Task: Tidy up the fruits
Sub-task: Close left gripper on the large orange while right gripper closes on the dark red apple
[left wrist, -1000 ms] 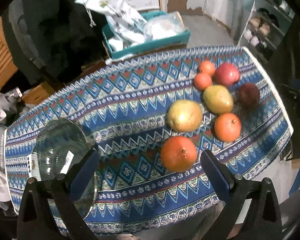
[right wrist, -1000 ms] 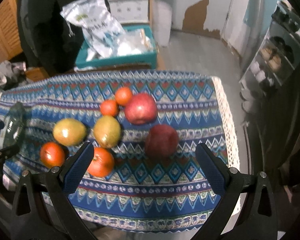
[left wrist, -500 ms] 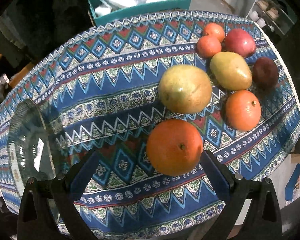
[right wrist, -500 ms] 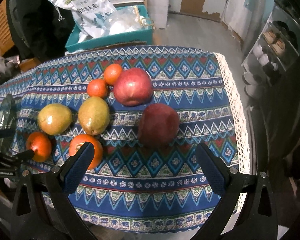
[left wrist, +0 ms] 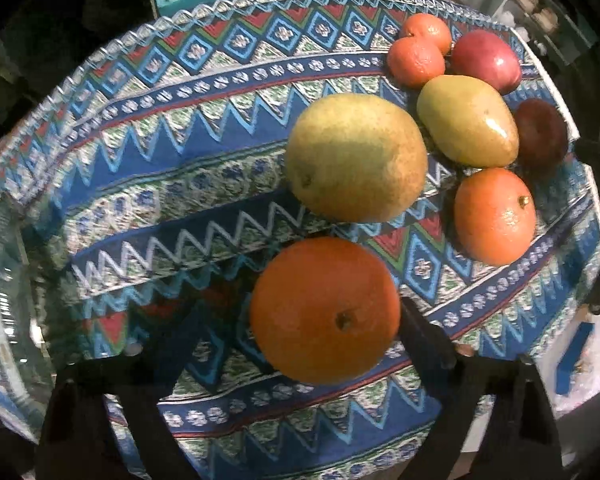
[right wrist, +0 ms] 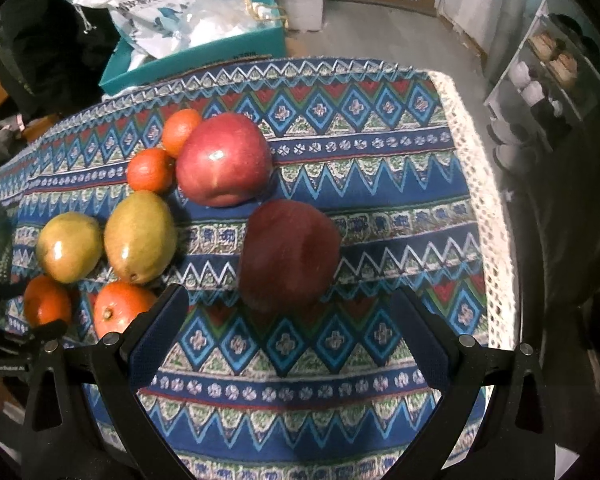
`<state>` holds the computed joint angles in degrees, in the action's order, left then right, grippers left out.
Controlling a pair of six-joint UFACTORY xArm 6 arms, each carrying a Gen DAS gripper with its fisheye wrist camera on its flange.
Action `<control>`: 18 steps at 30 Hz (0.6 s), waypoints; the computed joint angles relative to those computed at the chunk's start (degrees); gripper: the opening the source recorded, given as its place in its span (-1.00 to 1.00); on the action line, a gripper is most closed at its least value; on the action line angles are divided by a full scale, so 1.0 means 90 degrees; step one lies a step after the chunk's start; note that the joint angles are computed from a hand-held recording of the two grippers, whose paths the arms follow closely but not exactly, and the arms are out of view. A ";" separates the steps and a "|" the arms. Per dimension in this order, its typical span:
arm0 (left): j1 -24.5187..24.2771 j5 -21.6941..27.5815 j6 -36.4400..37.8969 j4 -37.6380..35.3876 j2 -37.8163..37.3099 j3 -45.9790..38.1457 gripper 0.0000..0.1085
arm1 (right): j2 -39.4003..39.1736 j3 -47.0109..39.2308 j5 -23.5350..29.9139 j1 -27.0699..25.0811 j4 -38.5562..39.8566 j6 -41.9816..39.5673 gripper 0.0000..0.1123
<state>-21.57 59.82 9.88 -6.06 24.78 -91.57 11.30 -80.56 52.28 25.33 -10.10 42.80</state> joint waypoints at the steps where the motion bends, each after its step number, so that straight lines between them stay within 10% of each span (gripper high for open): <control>1: -0.0004 0.0037 0.0030 -0.0146 0.0037 -0.0020 0.48 | 0.0092 -0.0066 0.0029 -0.0029 0.0060 -0.0091 0.78; 18: 0.0217 -0.0275 0.0625 -0.0710 -0.0141 0.0317 0.27 | 0.1221 -0.0923 0.0299 -0.0210 0.0568 -0.0976 0.26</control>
<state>-19.61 57.35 15.51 -12.44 23.50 -88.72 22.29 -88.87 54.97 23.44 -4.99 34.02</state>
